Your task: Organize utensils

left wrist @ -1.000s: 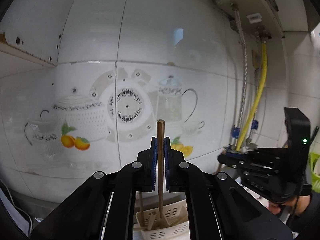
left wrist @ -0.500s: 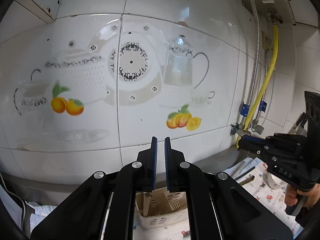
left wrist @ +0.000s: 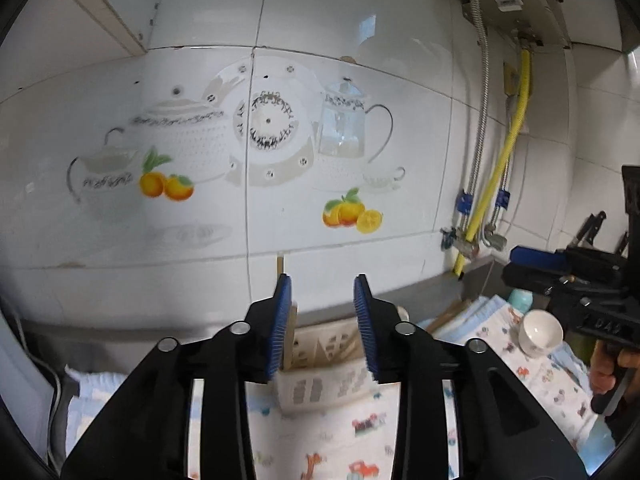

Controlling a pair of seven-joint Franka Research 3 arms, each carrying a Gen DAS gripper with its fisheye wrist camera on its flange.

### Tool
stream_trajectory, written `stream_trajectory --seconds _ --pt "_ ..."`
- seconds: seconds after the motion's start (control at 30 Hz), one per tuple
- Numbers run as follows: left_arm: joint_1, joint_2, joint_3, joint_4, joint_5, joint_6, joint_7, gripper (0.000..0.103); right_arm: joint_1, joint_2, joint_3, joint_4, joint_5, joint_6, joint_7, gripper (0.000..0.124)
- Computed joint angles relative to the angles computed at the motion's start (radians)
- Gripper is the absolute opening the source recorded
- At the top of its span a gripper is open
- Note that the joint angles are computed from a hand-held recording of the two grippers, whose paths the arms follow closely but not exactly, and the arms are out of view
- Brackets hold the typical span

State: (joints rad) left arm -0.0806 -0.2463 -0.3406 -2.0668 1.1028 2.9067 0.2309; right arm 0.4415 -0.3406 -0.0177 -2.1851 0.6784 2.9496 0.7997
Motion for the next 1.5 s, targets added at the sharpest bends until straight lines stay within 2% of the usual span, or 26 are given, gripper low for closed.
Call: stream_trajectory --seconds 0.1,0.17,0.4,0.5,0.57,0.77,1.0,1.13,1.3,1.4,1.5 --pt "-0.008 -0.064 -0.003 -0.076 -0.022 0.002 -0.009 0.045 0.009 -0.066 0.006 -0.068 0.004 -0.001 0.011 0.043" --pt "-0.005 -0.115 -0.014 -0.133 -0.036 0.003 -0.022 0.053 0.025 -0.121 0.005 -0.127 0.011 0.003 0.012 0.044" --pt "0.027 -0.253 -0.068 -0.287 -0.108 0.013 -0.056 0.067 0.063 -0.249 0.008 -0.277 -0.013 0.023 0.055 0.051" --pt "0.032 -0.302 -0.087 -0.343 -0.149 0.02 -0.057 0.074 0.071 -0.288 0.01 -0.332 -0.028 0.033 0.09 0.061" --pt "0.036 -0.325 -0.103 -0.366 -0.171 0.016 -0.049 0.083 0.066 -0.31 0.021 -0.369 -0.044 0.043 0.12 0.068" --pt "0.039 -0.398 -0.142 -0.442 -0.223 0.008 -0.04 0.097 0.066 -0.359 0.037 -0.463 -0.098 0.064 0.194 0.079" --pt "0.022 -0.458 -0.156 -0.502 -0.286 -0.035 -0.019 0.098 0.054 -0.399 0.049 -0.544 -0.158 0.095 0.281 0.086" --pt "0.015 -0.473 -0.169 -0.511 -0.303 -0.073 -0.004 0.098 0.017 -0.411 0.075 -0.575 -0.204 0.111 0.339 0.089" --pt "0.025 -0.516 -0.197 -0.544 -0.294 -0.055 -0.037 0.098 0.009 -0.425 0.076 -0.603 -0.243 0.122 0.39 0.091" --pt "0.018 -0.519 -0.213 -0.543 -0.291 -0.076 -0.029 0.098 0.019 -0.429 0.062 -0.617 -0.255 0.121 0.412 0.092" --pt "0.002 -0.51 -0.213 -0.541 -0.299 -0.095 -0.024 0.098 -0.02 -0.426 0.098 -0.626 -0.28 0.122 0.451 0.092"
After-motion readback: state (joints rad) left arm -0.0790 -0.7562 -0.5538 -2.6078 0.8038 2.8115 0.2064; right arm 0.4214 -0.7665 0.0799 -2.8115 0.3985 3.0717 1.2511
